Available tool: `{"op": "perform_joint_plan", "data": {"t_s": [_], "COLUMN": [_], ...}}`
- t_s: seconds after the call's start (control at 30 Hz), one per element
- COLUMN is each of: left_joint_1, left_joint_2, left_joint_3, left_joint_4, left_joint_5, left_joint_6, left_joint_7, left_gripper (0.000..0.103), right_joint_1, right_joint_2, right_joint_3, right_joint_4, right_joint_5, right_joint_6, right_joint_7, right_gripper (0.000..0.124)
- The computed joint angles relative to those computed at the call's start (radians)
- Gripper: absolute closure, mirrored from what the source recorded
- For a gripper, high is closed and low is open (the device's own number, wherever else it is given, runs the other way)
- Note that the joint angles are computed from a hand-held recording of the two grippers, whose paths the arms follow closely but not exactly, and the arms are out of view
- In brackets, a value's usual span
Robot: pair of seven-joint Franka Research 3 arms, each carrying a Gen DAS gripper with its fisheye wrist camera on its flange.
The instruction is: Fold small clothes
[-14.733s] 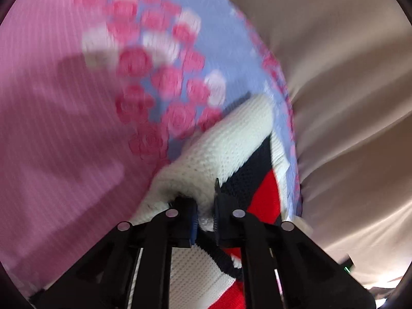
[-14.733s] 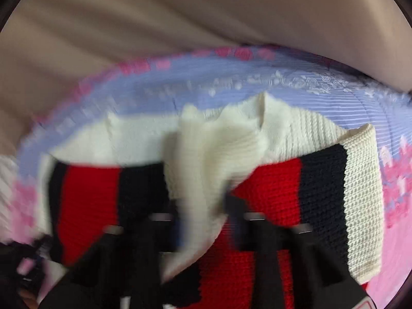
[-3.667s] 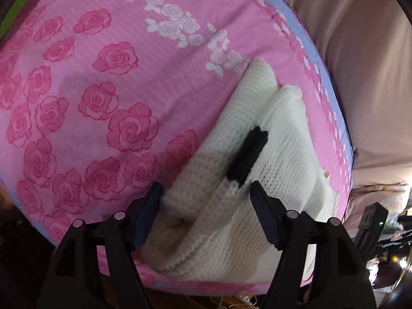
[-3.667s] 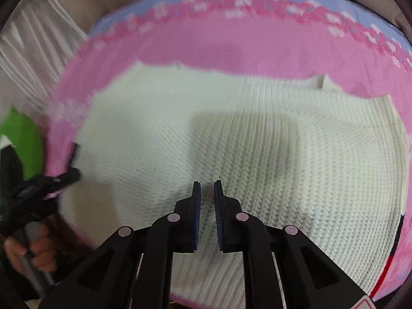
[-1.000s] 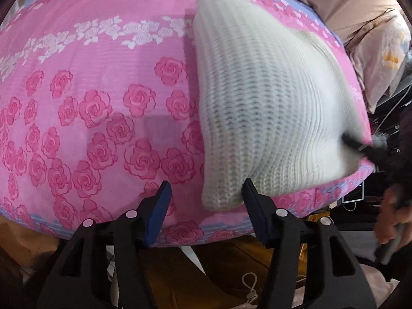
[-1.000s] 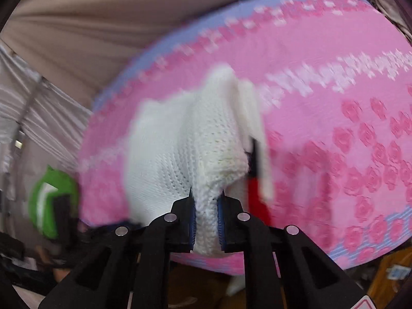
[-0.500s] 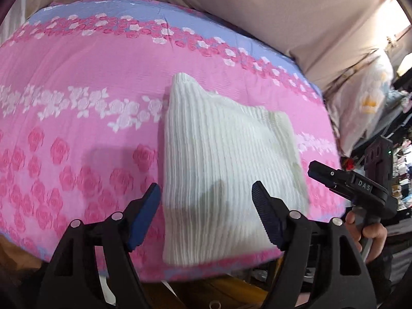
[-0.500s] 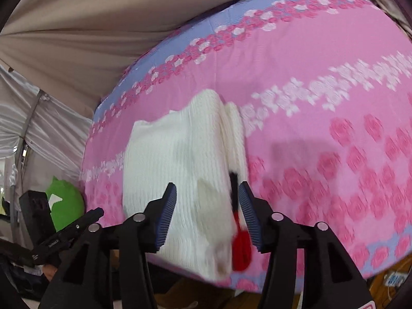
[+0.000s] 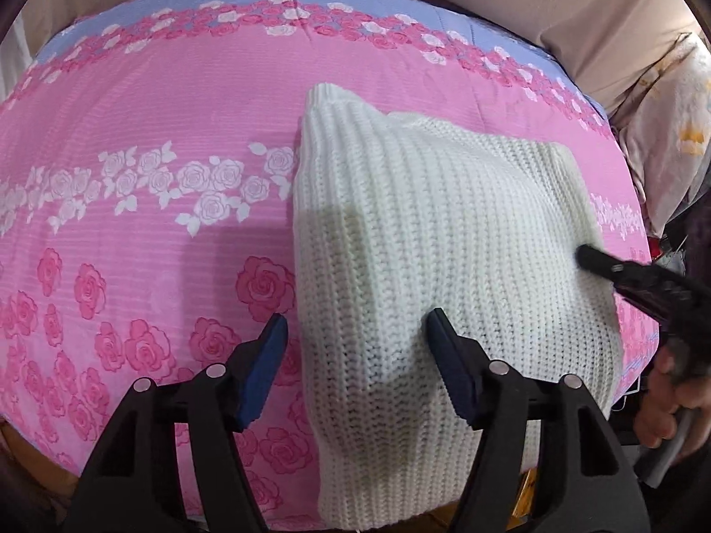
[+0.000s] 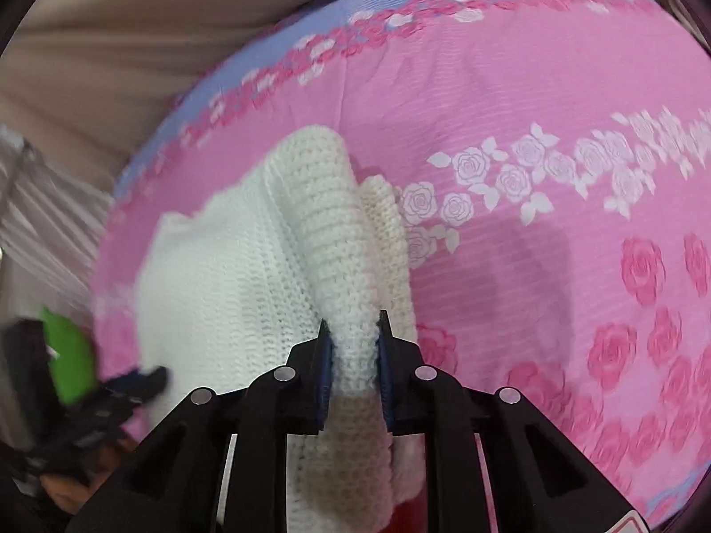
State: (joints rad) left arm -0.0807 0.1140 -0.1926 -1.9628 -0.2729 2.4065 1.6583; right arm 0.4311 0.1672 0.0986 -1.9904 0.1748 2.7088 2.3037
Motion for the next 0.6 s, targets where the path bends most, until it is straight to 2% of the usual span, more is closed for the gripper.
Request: {"op": "perform_joint_plan", "data": {"t_s": [0.03,0.1,0.17,0.23,0.3,0.37,0.4,0.43,0.5,0.53,0.6], "left_joint_1": [0.003,0.005,0.000,-0.013,-0.026,-0.030,-0.030,-0.029,-0.031,-0.033,-0.040], "left_joint_2": [-0.018,-0.064,-0.096,-0.126,-0.127,-0.112,-0.110,-0.111,-0.115,-0.114,-0.108], "left_joint_3": [-0.001,0.001,0.008,0.013,0.016,0.021,0.024,0.026,0.027,0.025,0.020], "left_joint_4": [-0.011,-0.043,-0.069,-0.110,-0.130,-0.134,-0.137,-0.144,-0.156,-0.160,-0.168], "left_joint_5": [-0.014,-0.056,-0.091,-0.070,-0.016,0.017,0.012,0.004,0.007,0.013,0.054], "left_joint_6": [0.000,-0.008,-0.022,-0.015,-0.021,-0.048,-0.054,-0.048,-0.031,-0.028,-0.018], "left_joint_7": [0.006,0.023,0.039,0.031,0.001,-0.042,-0.056,-0.059,-0.056,-0.054,-0.068], "left_gripper": [0.041,0.041,0.041,0.041,0.041,0.040,0.040,0.039,0.039,0.039,0.038], "right_joint_1": [0.007,0.017,0.017,0.021,0.032,0.049,0.052,0.054,0.053,0.047,0.045], "right_joint_2": [-0.031,-0.105,-0.161,-0.192,-0.188,-0.170,-0.161,-0.160,-0.202,-0.217,-0.201], "right_joint_3": [-0.004,-0.002,0.020,0.042,0.061,0.076,0.079,0.080,0.078,0.077,0.071], "right_joint_4": [-0.023,-0.074,-0.110,-0.141,-0.156,-0.174,-0.175,-0.177,-0.228,-0.237,-0.251], "right_joint_5": [-0.009,-0.049,-0.040,-0.016,0.054,0.134,0.135,0.156,0.132,0.093,0.132], "right_joint_6": [0.022,0.045,0.017,-0.015,-0.050,-0.021,-0.022,-0.023,0.040,0.024,-0.023], "right_joint_7": [0.031,0.085,0.077,0.057,0.018,-0.034,-0.032,-0.039,0.002,0.034,-0.009], "right_gripper": [0.100,0.099,0.091,0.078,0.077,0.085,0.115,0.115,0.115,0.115,0.117]}}
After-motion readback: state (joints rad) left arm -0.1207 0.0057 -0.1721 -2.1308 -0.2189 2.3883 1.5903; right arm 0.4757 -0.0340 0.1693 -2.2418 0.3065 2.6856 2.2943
